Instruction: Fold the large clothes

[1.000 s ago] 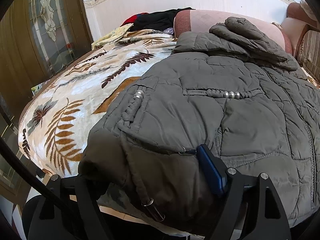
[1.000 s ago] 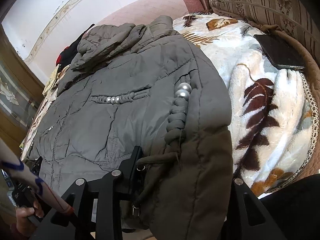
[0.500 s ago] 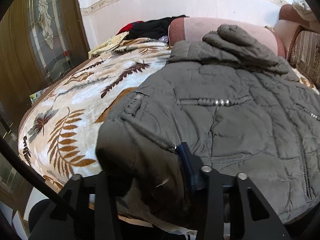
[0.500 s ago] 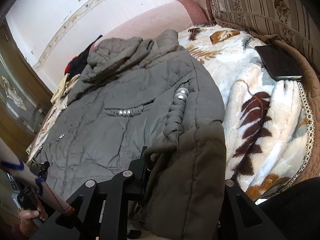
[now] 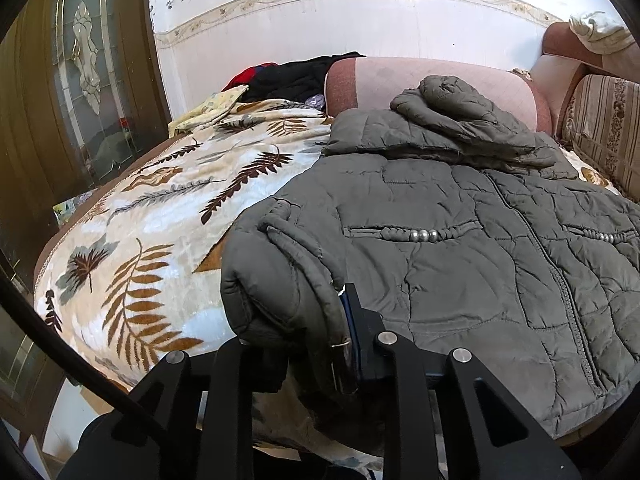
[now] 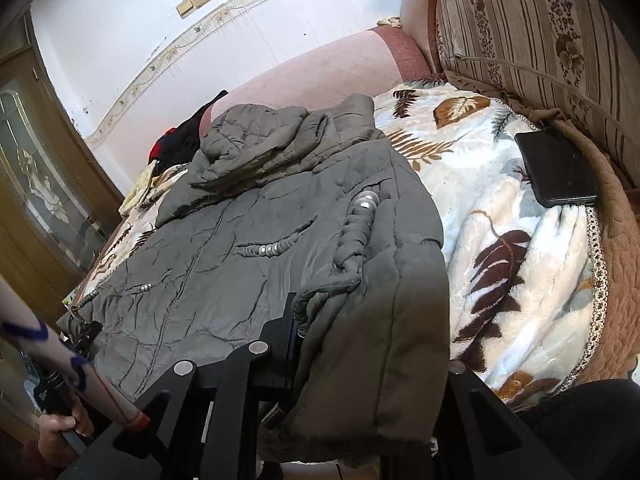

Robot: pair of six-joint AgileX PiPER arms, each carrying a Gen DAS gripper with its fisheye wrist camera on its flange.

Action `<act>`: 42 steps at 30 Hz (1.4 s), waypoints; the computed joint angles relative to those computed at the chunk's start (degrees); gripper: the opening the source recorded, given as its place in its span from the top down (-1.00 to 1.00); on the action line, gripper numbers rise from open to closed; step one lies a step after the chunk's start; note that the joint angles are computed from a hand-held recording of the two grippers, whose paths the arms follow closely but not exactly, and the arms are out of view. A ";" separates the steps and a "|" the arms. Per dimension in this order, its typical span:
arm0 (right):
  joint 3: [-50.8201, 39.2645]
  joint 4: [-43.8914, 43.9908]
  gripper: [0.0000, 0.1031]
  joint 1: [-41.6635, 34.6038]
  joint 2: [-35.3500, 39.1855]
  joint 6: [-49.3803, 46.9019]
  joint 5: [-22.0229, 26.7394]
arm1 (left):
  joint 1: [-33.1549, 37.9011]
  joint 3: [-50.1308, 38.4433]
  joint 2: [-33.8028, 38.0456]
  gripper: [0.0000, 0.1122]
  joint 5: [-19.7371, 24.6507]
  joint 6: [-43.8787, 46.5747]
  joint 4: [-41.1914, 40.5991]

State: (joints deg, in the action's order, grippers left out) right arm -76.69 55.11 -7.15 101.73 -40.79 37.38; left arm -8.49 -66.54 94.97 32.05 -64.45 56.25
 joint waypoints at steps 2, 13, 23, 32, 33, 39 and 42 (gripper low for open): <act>0.05 -0.13 0.63 -0.01 0.17 0.03 -0.07 | -0.05 0.14 -0.01 0.60 0.04 -0.10 0.15; -1.28 -0.77 0.63 -0.42 0.49 0.31 1.20 | 0.26 -0.34 -0.12 0.60 -0.50 0.69 -0.39; -7.71 -1.71 0.63 -0.96 1.14 2.49 4.84 | 0.72 -5.54 -0.65 0.61 0.19 7.08 -4.14; -11.26 -2.56 0.63 -0.79 1.58 4.50 6.24 | 1.30 -7.48 -0.64 0.61 0.78 11.08 -6.98; -11.79 -2.68 0.63 -0.82 1.70 4.73 6.41 | 1.45 -7.91 -0.72 0.61 0.73 11.53 -7.34; -19.38 -3.81 0.63 -0.97 4.12 7.28 8.46 | 2.39 -13.22 0.38 0.61 1.38 16.37 -10.72; -25.36 -5.05 0.63 -0.80 6.20 9.90 10.04 | 2.67 -18.43 2.02 0.61 2.31 19.57 -12.05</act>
